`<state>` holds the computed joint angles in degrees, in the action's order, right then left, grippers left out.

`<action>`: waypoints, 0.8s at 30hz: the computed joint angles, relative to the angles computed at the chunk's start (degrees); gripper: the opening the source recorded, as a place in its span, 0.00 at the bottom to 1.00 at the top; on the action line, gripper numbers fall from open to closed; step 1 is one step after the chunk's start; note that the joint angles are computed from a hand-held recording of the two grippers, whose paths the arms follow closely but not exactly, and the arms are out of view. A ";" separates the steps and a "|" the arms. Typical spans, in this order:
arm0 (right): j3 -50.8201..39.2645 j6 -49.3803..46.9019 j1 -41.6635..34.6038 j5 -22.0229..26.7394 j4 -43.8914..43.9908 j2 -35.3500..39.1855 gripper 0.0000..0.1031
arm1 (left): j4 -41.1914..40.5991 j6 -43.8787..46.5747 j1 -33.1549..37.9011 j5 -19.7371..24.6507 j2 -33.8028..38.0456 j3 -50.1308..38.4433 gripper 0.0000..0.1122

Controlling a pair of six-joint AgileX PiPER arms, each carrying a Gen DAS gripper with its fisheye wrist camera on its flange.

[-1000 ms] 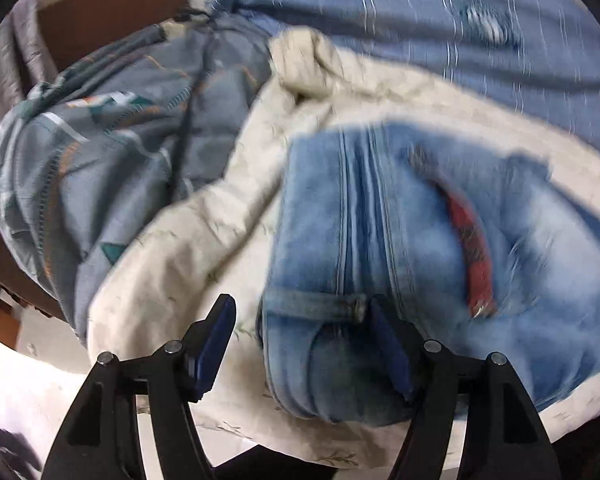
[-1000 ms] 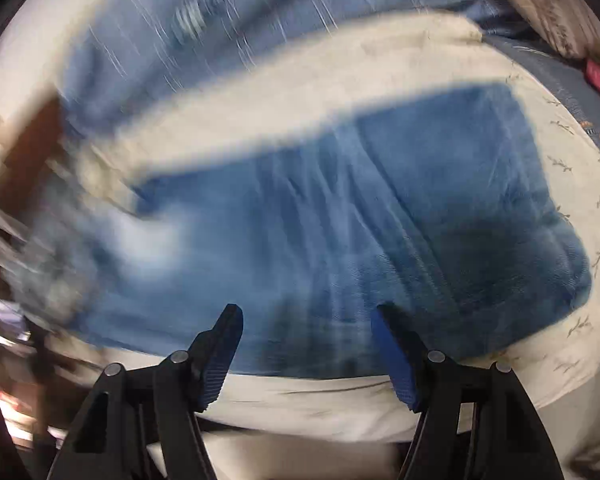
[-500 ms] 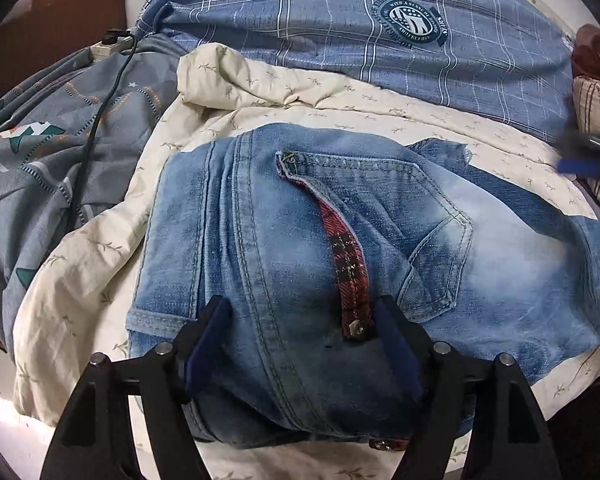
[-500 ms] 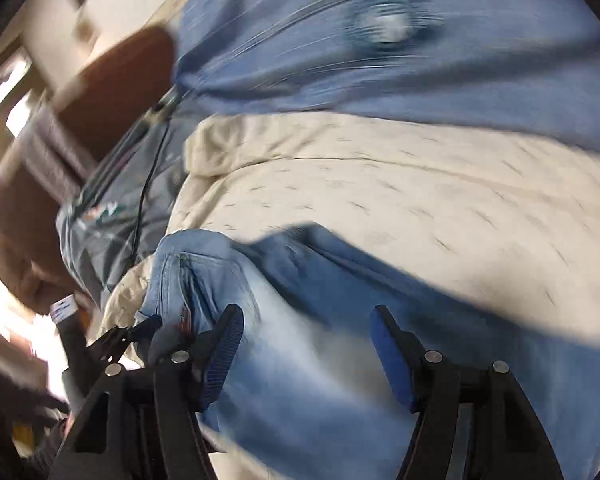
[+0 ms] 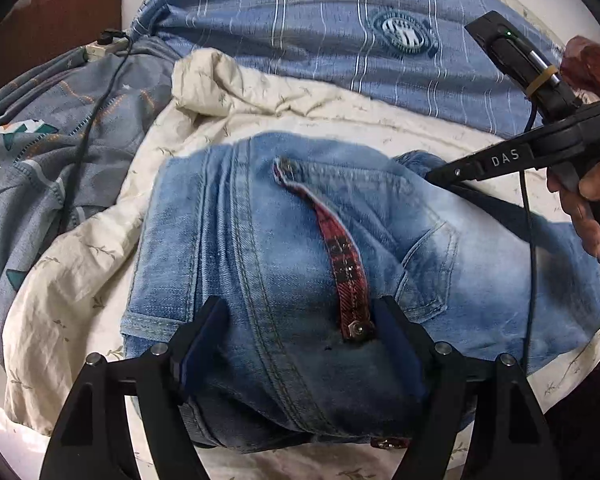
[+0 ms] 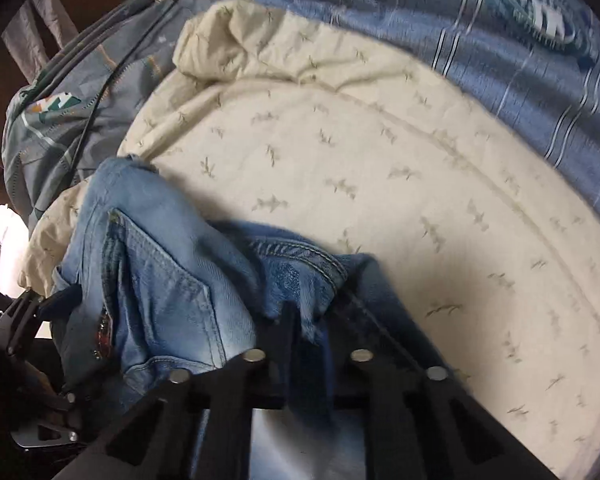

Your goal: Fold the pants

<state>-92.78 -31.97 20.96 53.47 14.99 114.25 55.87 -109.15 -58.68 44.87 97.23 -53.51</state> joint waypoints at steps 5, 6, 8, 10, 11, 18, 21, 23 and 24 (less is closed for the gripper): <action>3.12 6.33 0.84 -9.40 -5.57 -4.35 0.02 | 4.44 -5.08 -4.70 12.93 0.29 -1.54 0.73; 2.83 7.85 0.86 -9.97 -7.06 -3.17 0.02 | 0.48 -0.52 -3.04 11.99 2.12 -3.27 0.75; 2.39 11.34 0.56 -11.35 -9.72 -0.52 0.02 | -4.92 1.73 0.92 5.10 2.42 -1.95 0.76; -1.66 12.42 -1.78 -7.49 -6.45 3.24 0.04 | -4.21 0.96 1.63 2.94 0.22 0.00 0.76; -1.26 10.50 -3.33 -7.48 -2.46 2.89 0.04 | -4.13 0.14 1.66 2.78 0.16 0.37 0.77; 2.71 -3.17 -9.22 -5.78 15.28 -5.56 0.87 | -4.61 0.72 0.70 5.56 1.13 -1.44 0.77; -2.70 -0.37 -5.92 -0.79 11.98 -1.75 0.86 | -3.84 0.25 0.78 4.87 0.66 -0.49 0.77; -4.04 1.86 -4.24 -0.03 9.42 0.68 0.83 | -3.25 -0.30 0.70 4.61 0.22 0.35 0.77; -5.41 1.78 -3.44 1.64 9.28 2.73 0.66 | -3.10 -0.22 0.79 4.51 0.17 0.53 0.77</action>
<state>-98.19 -30.19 17.52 55.11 24.27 116.98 52.77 -109.38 -57.90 49.37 97.40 -52.98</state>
